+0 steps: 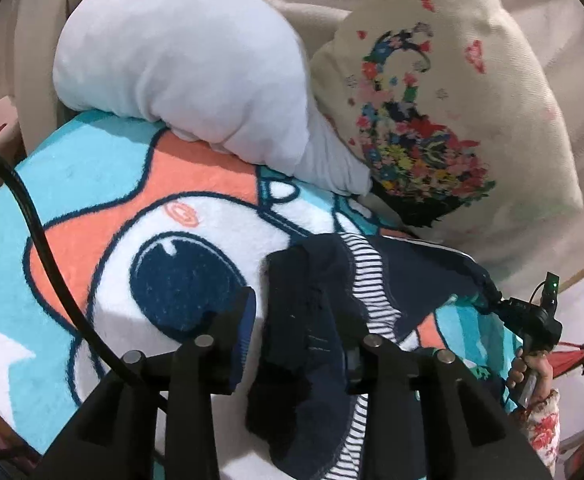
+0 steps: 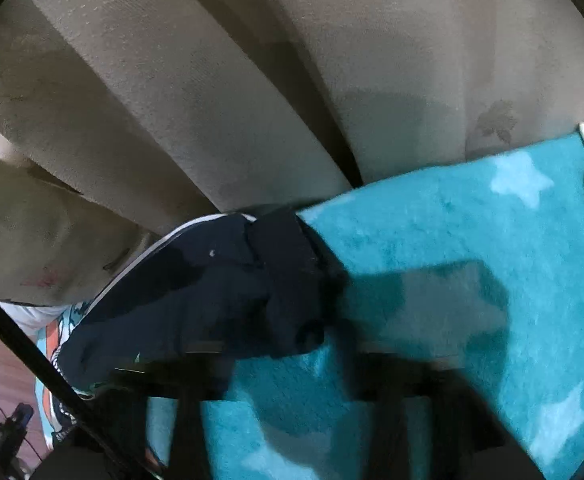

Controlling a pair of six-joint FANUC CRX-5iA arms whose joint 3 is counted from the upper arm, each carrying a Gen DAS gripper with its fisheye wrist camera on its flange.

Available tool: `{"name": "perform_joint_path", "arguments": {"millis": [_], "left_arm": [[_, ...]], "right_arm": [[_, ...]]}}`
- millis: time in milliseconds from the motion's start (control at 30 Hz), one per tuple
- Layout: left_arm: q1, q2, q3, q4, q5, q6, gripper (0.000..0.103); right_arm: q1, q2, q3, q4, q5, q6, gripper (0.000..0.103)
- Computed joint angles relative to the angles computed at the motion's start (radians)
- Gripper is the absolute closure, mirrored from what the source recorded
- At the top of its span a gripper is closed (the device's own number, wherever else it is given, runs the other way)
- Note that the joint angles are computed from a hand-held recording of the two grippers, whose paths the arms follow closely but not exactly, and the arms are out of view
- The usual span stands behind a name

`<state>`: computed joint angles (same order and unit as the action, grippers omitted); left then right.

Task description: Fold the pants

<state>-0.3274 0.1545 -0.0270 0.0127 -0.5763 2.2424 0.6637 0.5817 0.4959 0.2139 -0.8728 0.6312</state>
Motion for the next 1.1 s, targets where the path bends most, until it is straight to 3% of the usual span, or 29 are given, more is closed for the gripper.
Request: {"name": "perform_joint_path", "arguments": {"millis": [200,300,367,433,500,533,567,600,733,867,1000,1100], "left_arm": [[-0.021,0.035,0.031,0.049,0.016,-0.072,0.067],[-0.032,0.068,0.058,0.097,0.008,-0.135,0.063],[-0.040,0.092,0.084,0.119,-0.008,-0.178,0.062],[-0.053,0.123,0.135,0.108,-0.048,-0.211,0.061],[-0.067,0.160,0.202,0.089,-0.094,-0.251,0.058],[-0.070,0.176,0.225,0.094,-0.106,-0.281,0.056],[-0.072,0.195,0.249,0.107,-0.115,-0.315,0.053],[-0.072,0.223,0.280,0.127,-0.127,-0.358,0.053],[-0.064,0.336,0.402,0.206,-0.209,-0.473,0.052],[-0.068,0.417,0.526,0.149,-0.271,-0.472,0.052],[-0.051,0.481,0.615,0.171,-0.304,-0.514,0.051],[-0.038,0.565,0.725,0.204,-0.385,-0.562,0.051]], "right_arm": [[0.043,-0.168,-0.243,0.115,0.103,-0.072,0.091],[0.059,-0.216,-0.308,0.131,0.073,-0.069,0.089],[0.064,-0.220,-0.308,0.125,0.001,-0.030,0.072],[0.074,-0.238,-0.336,0.183,-0.022,-0.040,0.069],[0.088,-0.266,-0.367,0.242,-0.001,-0.042,0.059],[0.087,-0.270,-0.367,0.262,0.017,-0.024,0.044],[0.091,-0.273,-0.364,0.275,0.029,-0.008,0.036],[0.096,-0.269,-0.351,0.281,0.046,0.027,0.035],[0.098,-0.169,-0.170,0.184,0.004,0.253,0.035],[0.098,0.024,0.119,0.129,-0.155,0.448,0.035],[0.095,0.193,0.396,0.082,-0.306,0.585,0.035],[0.081,0.314,0.599,0.031,-0.404,0.692,0.035]]}}
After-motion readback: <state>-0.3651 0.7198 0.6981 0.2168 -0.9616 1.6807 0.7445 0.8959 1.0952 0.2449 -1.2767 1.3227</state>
